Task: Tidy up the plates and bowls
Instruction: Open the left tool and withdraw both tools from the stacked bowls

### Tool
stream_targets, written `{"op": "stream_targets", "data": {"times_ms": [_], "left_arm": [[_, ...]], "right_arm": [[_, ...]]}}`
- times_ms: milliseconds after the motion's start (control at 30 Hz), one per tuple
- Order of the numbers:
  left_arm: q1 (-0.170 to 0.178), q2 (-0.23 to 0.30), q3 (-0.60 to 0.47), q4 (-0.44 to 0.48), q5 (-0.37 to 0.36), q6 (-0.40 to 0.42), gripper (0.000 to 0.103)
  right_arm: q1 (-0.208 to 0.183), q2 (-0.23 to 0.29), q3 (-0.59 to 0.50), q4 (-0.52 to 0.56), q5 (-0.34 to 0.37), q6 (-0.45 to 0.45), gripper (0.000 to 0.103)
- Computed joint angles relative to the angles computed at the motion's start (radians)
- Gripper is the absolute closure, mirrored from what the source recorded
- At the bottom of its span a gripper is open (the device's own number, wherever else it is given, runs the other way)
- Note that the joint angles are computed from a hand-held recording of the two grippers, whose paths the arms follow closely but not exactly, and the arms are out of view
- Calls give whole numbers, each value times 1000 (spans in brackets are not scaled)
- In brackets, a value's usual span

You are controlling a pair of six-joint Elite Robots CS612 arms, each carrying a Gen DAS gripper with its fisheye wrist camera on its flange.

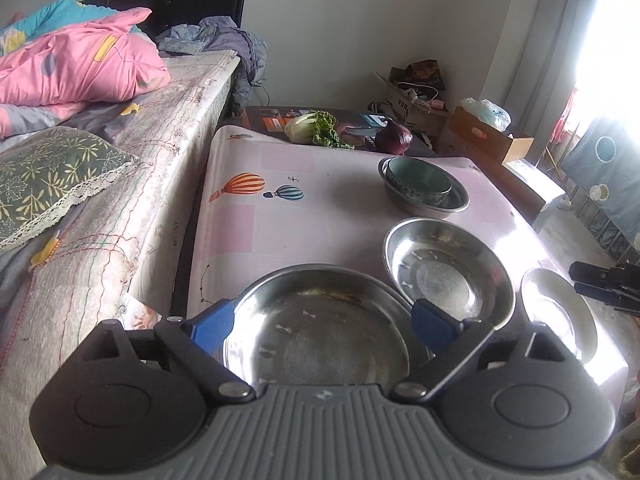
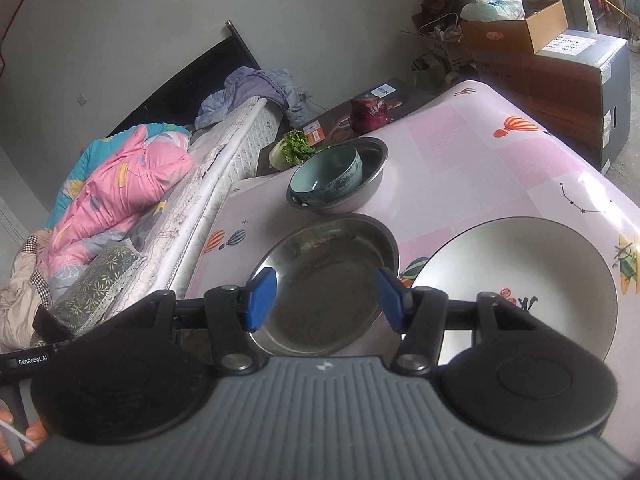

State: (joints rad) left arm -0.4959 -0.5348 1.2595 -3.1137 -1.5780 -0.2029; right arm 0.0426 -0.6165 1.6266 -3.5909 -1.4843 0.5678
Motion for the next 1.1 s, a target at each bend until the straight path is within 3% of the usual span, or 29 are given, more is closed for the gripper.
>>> {"op": "stream_targets", "data": {"times_ms": [300, 533, 733, 900, 1100], "left_arm": [[-3, -25, 122, -143, -5, -2, 0], [1, -41, 174, -151, -41, -8, 0], [1, -48, 197, -190, -27, -21, 0], [0, -44, 206, -231, -35, -18, 0], [9, -32, 210, -280, -121, -15, 0]], "right_arm": [[50, -10, 51, 12, -5, -2, 40], [82, -7, 86, 25, -7, 15, 40], [89, -7, 96, -16, -3, 36, 38], [91, -9, 83, -16, 26, -2, 38], [98, -9, 65, 9, 42, -42, 37]]}}
